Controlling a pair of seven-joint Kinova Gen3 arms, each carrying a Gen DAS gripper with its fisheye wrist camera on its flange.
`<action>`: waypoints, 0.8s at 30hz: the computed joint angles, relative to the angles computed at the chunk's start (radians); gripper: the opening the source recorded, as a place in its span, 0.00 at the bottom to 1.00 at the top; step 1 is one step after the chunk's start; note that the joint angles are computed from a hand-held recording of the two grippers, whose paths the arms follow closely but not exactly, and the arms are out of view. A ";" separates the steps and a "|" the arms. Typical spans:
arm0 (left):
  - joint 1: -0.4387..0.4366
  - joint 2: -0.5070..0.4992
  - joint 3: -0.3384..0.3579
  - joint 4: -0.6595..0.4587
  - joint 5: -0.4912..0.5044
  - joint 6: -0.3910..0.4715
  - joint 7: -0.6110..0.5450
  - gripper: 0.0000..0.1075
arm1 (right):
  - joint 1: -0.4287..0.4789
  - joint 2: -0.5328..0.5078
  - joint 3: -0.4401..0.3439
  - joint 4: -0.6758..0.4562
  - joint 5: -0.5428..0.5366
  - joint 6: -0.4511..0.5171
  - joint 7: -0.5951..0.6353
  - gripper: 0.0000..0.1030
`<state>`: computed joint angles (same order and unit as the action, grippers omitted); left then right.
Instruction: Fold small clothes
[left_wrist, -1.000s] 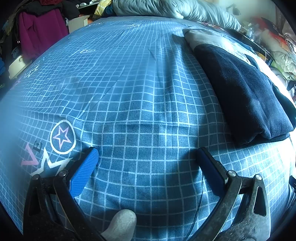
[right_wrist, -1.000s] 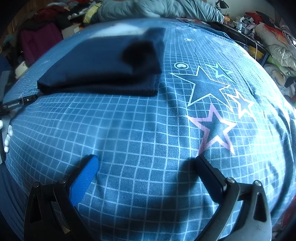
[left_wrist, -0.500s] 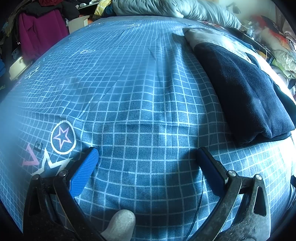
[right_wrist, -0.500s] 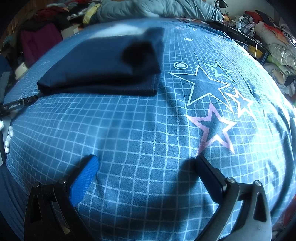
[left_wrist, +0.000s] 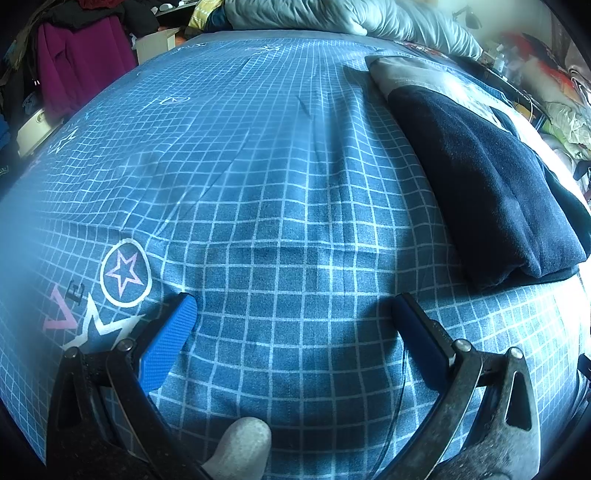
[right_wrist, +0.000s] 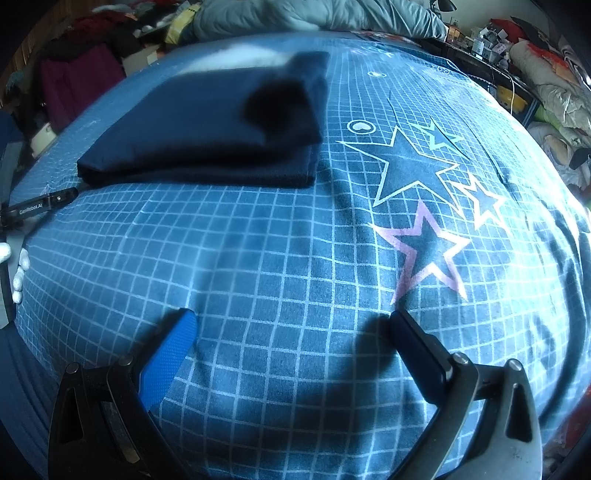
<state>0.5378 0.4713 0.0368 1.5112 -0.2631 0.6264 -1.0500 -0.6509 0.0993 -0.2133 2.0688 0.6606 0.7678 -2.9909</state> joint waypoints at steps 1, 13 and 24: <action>-0.001 0.001 0.001 -0.001 0.000 0.001 0.000 0.96 | 0.015 0.000 -0.016 0.004 0.002 -0.001 -0.009 1.00; -0.033 -0.094 0.188 0.042 -0.428 0.029 0.381 0.96 | 0.160 -0.116 -0.312 0.090 0.182 0.114 -0.297 1.00; 0.157 -0.229 0.157 -0.056 -0.545 0.043 0.533 0.96 | 0.064 -0.155 -0.450 0.095 0.232 0.401 -0.588 1.00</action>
